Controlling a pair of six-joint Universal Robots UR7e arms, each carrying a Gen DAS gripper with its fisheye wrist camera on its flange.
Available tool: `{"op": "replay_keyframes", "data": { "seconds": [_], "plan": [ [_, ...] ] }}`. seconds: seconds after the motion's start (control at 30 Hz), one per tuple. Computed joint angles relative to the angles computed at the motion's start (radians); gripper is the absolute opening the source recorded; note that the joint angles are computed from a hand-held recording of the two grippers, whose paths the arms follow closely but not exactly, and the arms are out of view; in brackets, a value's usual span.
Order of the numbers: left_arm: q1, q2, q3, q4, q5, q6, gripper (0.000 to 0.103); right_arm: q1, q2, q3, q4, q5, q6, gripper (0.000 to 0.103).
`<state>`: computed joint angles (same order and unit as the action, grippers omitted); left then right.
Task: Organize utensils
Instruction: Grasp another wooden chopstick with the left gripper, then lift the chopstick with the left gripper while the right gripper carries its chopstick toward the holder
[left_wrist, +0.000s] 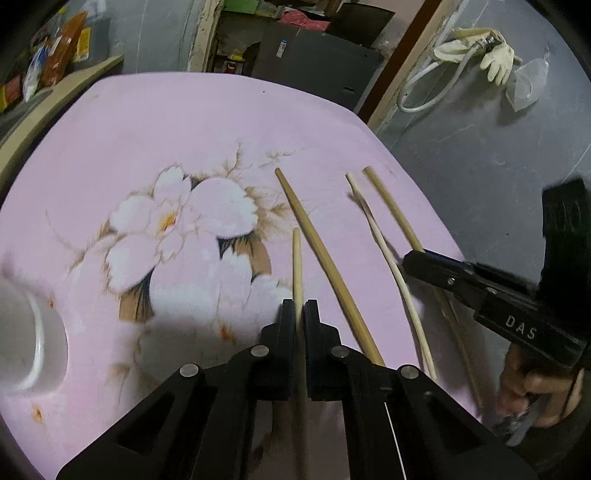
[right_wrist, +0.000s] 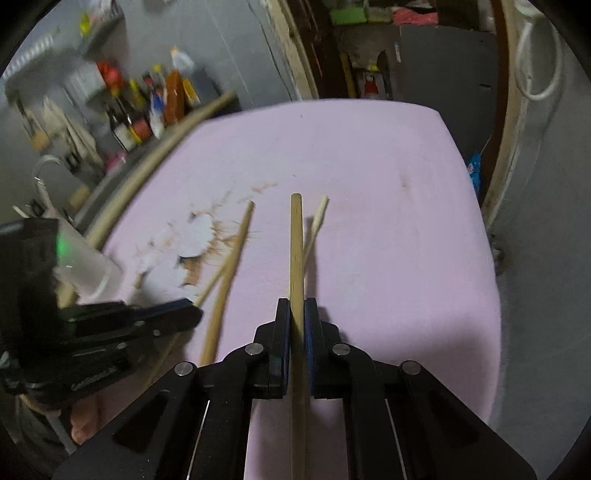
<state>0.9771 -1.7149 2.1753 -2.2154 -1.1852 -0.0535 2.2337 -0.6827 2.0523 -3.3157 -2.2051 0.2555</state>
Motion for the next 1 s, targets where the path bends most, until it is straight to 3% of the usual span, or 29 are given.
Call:
{"op": "replay_keyframes", "data": {
  "seconds": [0.13, 0.27, 0.5, 0.8, 1.0],
  "plan": [
    [-0.002, -0.020, -0.007, 0.041, -0.023, -0.048, 0.002, 0.017, 0.023, 0.058, -0.182, 0.031, -0.003, 0.005],
    [-0.019, -0.046, 0.002, 0.048, -0.012, -0.081, 0.002, 0.056, 0.054, 0.077, -0.315, -0.012, -0.032, 0.005],
    [-0.065, -0.194, 0.087, -0.097, -0.086, -0.036, 0.002, 0.136, 0.137, 0.054, -0.560, -0.079, -0.157, 0.005],
    [-0.268, -0.412, 0.243, -0.396, 0.101, 0.040, 0.002, 0.228, 0.274, -0.092, -0.841, -0.160, -0.404, 0.005],
    [-0.361, -0.476, 0.248, -0.485, 0.237, 0.097, 0.002, 0.256, 0.324, -0.225, -0.934, -0.113, -0.544, 0.005]
  ]
}}
